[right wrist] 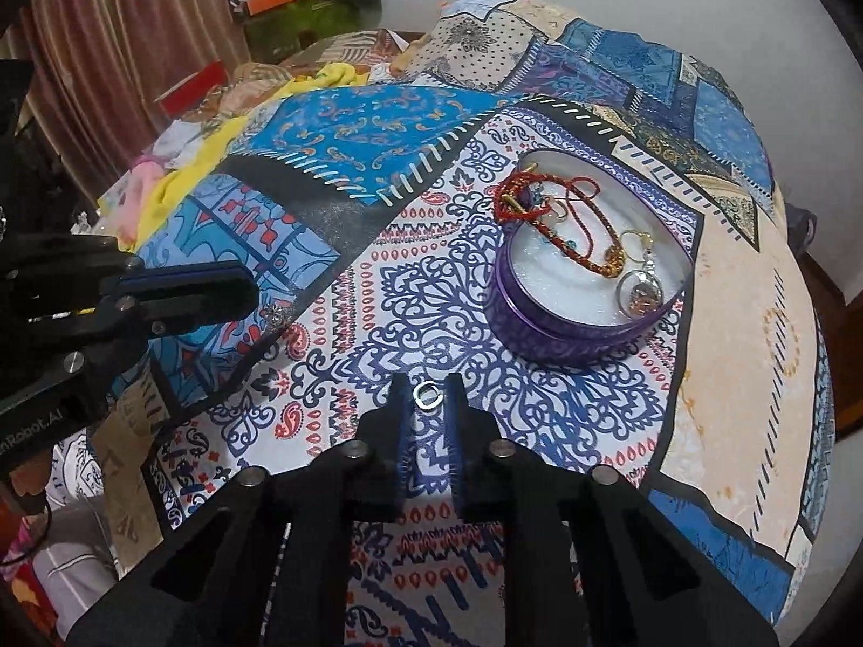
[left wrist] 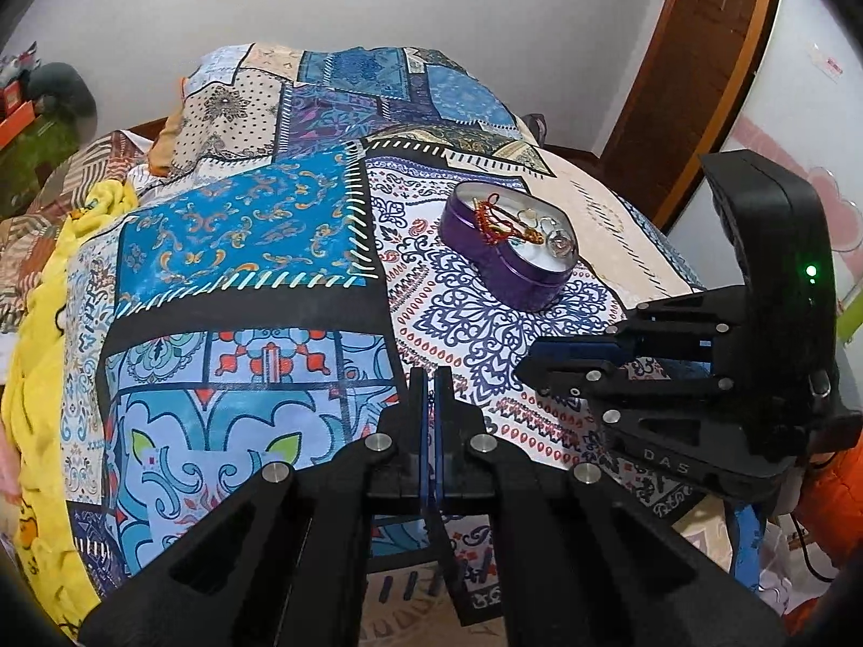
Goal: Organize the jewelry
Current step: 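Grasp the small silver ring with the right gripper, then carry the silver ring over the tin and open the right gripper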
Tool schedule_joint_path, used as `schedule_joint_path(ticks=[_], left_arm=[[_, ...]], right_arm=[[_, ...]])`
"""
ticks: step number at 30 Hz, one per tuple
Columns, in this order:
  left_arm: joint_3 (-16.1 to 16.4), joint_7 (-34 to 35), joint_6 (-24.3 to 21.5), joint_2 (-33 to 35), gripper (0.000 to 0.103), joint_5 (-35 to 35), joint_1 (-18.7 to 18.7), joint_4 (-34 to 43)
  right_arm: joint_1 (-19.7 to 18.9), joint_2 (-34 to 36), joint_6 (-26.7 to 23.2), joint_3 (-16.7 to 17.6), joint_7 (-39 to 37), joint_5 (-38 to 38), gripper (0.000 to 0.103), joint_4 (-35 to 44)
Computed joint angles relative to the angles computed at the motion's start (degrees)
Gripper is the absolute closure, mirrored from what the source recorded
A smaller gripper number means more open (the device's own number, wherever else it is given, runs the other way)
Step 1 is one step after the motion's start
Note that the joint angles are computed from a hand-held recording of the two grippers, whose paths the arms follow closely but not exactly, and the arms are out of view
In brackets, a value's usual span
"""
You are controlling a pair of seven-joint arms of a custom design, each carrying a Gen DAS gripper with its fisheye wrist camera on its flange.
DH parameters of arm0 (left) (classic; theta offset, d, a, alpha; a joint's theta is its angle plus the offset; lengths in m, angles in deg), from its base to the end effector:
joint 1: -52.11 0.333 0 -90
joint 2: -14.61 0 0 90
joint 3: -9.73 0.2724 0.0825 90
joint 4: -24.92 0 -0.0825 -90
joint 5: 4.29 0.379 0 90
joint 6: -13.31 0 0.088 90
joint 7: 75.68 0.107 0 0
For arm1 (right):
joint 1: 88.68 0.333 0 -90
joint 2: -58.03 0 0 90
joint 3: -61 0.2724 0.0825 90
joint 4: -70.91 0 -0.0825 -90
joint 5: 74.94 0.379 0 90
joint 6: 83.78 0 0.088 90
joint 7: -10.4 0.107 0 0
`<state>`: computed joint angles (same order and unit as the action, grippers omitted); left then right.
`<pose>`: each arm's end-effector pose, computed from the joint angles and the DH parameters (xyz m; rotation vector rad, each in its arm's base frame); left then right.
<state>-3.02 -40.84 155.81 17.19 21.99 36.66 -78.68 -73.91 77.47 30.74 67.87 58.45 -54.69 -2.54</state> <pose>0.5426 -0.2908 0.5412 -2.0213 1.6544 -0.8202 0.6221 0.2546 0.5646 -2.5076 0.7230 -0.1193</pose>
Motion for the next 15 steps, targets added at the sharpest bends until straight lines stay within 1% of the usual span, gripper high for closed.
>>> schedule_joint_path(ticks=[4,7,10,15], left_arm=[[-0.09,-0.38,-0.42,0.23,0.103,0.82,-0.23,0.71],[-0.17,-0.81,-1.73,0.87,0.103,2.49,-0.69,2.12],[-0.05,-0.41,-2.06,1.46,0.103,2.56,-0.90,3.23],[0.27,0.15,-1.97,2.46,0.103,2.48,-1.15,5.34]], right_arm=[[-0.35,-0.28,0.13,0.16,-0.27,1.10,0.093,-0.30],[-0.67,-0.60,0.94,0.10,0.15,2.11,0.093,-0.55],[-1.18,-0.95,1.48,0.00,0.70,3.23,0.093,-0.47],[-1.90,-2.24,4.38,-0.37,1.11,4.33,0.093,-1.11]])
